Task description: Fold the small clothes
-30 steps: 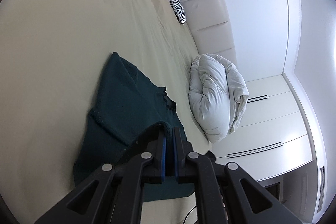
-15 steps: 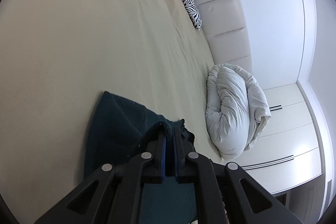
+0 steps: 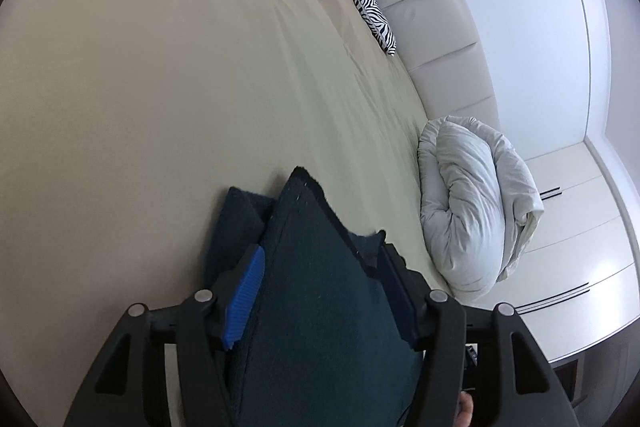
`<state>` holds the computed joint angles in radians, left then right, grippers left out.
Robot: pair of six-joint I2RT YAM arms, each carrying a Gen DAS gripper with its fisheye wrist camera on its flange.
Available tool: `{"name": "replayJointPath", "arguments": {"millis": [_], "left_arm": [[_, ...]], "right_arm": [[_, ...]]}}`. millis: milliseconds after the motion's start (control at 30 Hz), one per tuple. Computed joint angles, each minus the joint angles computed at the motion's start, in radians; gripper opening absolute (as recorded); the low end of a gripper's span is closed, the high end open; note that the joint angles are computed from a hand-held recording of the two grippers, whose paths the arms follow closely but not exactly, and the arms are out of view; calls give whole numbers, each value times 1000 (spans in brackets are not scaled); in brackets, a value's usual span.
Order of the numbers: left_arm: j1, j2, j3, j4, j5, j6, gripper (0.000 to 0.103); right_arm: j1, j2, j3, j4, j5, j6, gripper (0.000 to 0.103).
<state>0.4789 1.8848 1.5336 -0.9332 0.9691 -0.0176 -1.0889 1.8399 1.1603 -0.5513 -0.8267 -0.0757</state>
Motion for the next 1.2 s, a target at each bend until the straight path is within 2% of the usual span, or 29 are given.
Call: {"name": "replayJointPath", "arguments": {"millis": [100,233,433,533,567,600,700,867,1200], "left_arm": [[38,-84,-97,-26,-9,95,61],[72,-191,-224,-35,-50,209,61],[117,-308,-353,-25,-99,341,61],[137,-348,-402,-13,-131,381,61],[140,-364,-423,-4,-141,388,60],[149,-376,-439,-2,-148,404,59],[150,-407,-479,24,-166,417,56],[151,-442,-519,68,-215,444,36],[170,-498,-563,97,-245,481,19]], "right_arm": [[-28,-55,-17,-51,17,-93,45],[-71,-157,-86,-138,44,-282,45],[-105,-352,-279,-189,106,-531,44],[-246,-424,-351,-285,85,-765,44],[-260,-451,-377,-267,84,-783,44],[-323,-446,-353,-326,85,-863,44],[-373,-455,-337,-364,86,-925,44],[-406,-455,-344,-361,110,-957,44],[-448,-481,-376,-373,121,-1047,43]]}}
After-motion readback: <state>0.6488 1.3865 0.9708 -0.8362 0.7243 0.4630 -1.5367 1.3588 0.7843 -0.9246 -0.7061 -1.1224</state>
